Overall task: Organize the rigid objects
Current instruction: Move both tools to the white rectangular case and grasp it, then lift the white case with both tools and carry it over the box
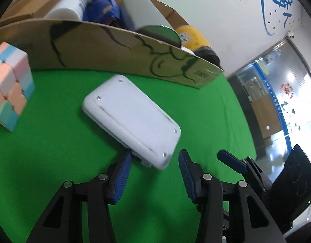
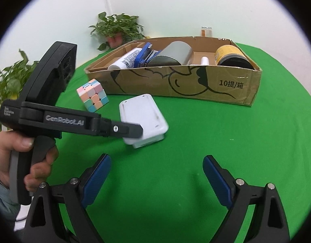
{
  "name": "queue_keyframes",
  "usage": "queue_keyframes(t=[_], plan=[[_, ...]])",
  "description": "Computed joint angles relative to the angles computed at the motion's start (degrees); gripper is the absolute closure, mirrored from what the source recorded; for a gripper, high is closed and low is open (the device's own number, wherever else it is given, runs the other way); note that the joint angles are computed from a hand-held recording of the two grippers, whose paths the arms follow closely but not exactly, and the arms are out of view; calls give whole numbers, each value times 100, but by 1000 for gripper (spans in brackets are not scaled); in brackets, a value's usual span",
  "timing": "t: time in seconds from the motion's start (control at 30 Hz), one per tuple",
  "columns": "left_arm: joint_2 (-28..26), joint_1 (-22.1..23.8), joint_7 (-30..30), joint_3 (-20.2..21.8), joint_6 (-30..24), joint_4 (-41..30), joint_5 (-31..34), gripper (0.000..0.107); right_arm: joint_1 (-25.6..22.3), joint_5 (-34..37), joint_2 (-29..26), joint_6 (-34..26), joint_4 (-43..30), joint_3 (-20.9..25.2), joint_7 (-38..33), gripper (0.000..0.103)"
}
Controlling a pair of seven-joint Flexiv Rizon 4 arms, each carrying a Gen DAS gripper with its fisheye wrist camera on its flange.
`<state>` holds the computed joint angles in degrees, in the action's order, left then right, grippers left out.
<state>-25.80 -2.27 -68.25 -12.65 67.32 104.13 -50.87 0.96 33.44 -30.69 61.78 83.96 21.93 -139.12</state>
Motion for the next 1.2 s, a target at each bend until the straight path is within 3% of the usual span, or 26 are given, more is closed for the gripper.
queue_keyframes(t=[0.2, 0.4, 0.47, 0.53, 0.6, 0.63, 0.77, 0.87, 0.97, 1.2], plan=[[-7, 74, -64, -126, 142, 39, -476, 62, -123, 61, -156, -218, -406, 203, -814, 11], [71, 118, 21, -121, 264, 134, -912, 44, 263, -480, -511, -816, -988, 38, -1361, 11], [58, 93, 42, -91, 311, 126, -956, 44, 440, -710, -624, -921, -1081, -83, -1354, 11], [49, 98, 82, -82, 299, 106, -1001, 44, 691, -979, -773, -931, -1205, -287, -1021, 14], [64, 109, 191, -120, 324, 129, -1157, 44, 779, -1158, -878, -1159, -1364, -359, -667, 32], [64, 107, 253, -133, 339, 133, -1234, 44, 781, -1194, -899, -1303, -1425, -356, -517, 34], [134, 97, 595, -148, 351, 225, -1526, 47, 770, -1206, -721, -1329, -1166, -334, -198, 37], [158, 10, 603, -33, 349, 277, -1489, 61, 798, -1131, -465, -1453, -863, -373, 424, 37], [201, -65, 540, 55, 428, 369, -1434, 74, 897, -1089, -296, -1110, -543, -429, 850, 37], [420, -66, 885, 62, 498, 636, -1804, 76, 1008, -1297, -143, -544, -109, -392, 1316, 37]])
